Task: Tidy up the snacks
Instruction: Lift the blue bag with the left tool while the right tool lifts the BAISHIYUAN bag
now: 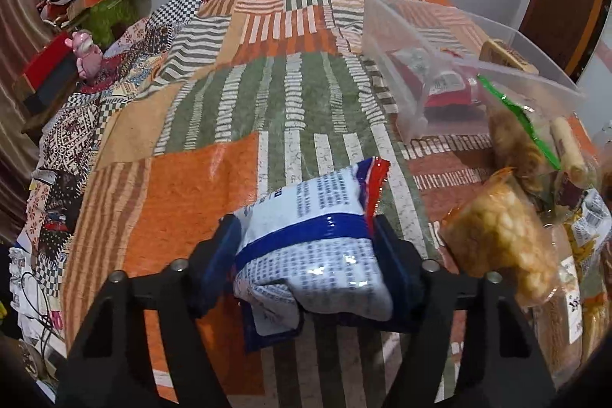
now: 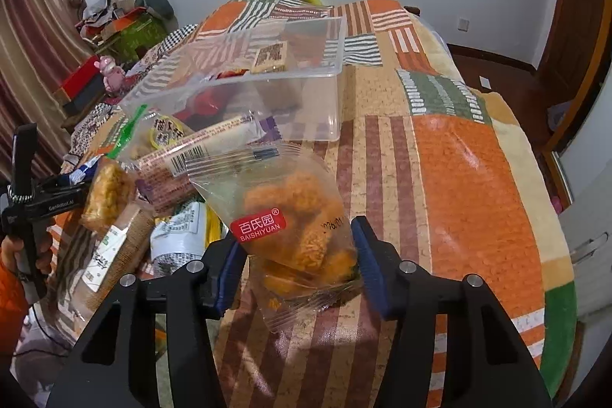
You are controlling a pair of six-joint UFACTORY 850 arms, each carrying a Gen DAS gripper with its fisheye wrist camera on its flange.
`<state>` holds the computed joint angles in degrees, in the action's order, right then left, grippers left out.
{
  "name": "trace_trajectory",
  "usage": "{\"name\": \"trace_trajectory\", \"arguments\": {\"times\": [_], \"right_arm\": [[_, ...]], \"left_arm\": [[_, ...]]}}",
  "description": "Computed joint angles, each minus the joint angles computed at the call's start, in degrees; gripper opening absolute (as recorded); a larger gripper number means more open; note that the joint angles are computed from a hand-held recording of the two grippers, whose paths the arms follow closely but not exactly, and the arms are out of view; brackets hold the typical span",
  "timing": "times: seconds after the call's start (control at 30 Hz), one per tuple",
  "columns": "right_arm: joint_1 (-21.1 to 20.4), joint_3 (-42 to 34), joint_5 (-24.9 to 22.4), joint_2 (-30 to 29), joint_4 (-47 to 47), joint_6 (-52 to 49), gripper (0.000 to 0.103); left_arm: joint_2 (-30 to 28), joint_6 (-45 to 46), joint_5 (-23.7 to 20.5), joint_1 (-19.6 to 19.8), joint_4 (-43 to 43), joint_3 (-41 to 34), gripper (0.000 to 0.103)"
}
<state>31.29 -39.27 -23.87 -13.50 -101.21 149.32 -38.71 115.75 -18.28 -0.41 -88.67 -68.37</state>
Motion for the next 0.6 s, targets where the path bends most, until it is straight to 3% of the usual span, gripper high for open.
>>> {"name": "trace_trajectory", "arguments": {"times": [0.3,0.47,0.6], "right_arm": [[0.4,0.6,-1.4,1.5,-1.5,2.0,0.049],[0.5,0.7,-2.4,2.4,-1.4,1.4,0.049],[0.5,0.6,-3.2,2.8,-1.9,1.5,0.049]], "left_arm": [[3.3,2.4,-1.5,1.0,-3.2,1.2,0.043],[4.8,2.8,-2.1,1.5,-4.6,1.5,0.039],[6.0,-0.7,-4.4,2.1,-1.7,1.4,0.025]]}}
